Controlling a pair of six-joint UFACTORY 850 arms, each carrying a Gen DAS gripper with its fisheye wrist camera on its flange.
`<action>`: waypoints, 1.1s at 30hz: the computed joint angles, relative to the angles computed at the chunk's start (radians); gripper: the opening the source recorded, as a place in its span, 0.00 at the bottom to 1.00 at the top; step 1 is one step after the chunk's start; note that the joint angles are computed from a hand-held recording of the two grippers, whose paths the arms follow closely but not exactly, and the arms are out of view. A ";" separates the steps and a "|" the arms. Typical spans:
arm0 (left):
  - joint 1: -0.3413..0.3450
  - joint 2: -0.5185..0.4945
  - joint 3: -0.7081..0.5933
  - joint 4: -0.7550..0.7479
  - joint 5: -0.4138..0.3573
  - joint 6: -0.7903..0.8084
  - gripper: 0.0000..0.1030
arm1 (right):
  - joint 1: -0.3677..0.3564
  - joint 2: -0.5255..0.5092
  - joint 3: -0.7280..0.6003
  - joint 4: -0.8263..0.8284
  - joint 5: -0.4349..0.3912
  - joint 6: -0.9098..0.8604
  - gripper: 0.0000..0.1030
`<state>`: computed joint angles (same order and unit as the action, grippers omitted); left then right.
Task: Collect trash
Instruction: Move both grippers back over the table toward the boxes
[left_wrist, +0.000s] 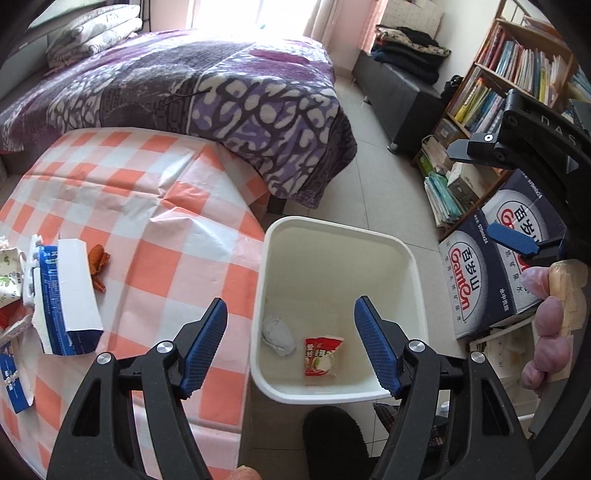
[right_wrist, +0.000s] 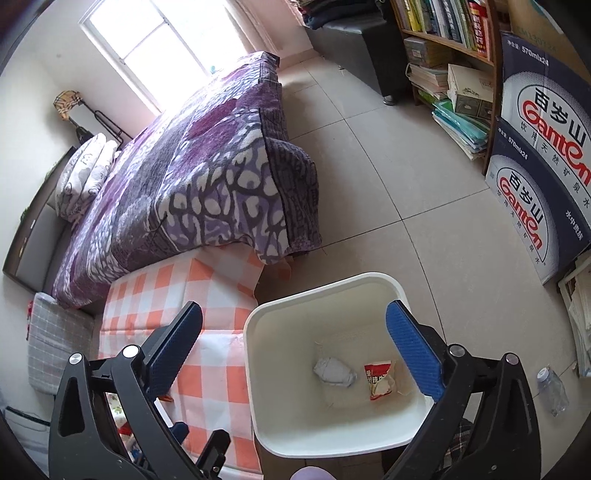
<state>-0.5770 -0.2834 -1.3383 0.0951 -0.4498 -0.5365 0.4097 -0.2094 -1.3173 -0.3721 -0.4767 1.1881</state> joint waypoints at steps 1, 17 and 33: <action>0.005 0.009 0.010 0.030 -0.005 -0.030 0.70 | 0.013 -0.013 -0.015 -0.020 -0.018 0.000 0.93; 0.146 0.147 0.184 0.362 -0.184 -0.410 0.75 | 0.167 -0.180 -0.215 -0.023 -0.136 -0.101 0.93; 0.399 0.217 0.319 0.181 -0.253 -0.321 0.75 | 0.265 -0.329 -0.391 0.107 -0.192 -0.284 0.93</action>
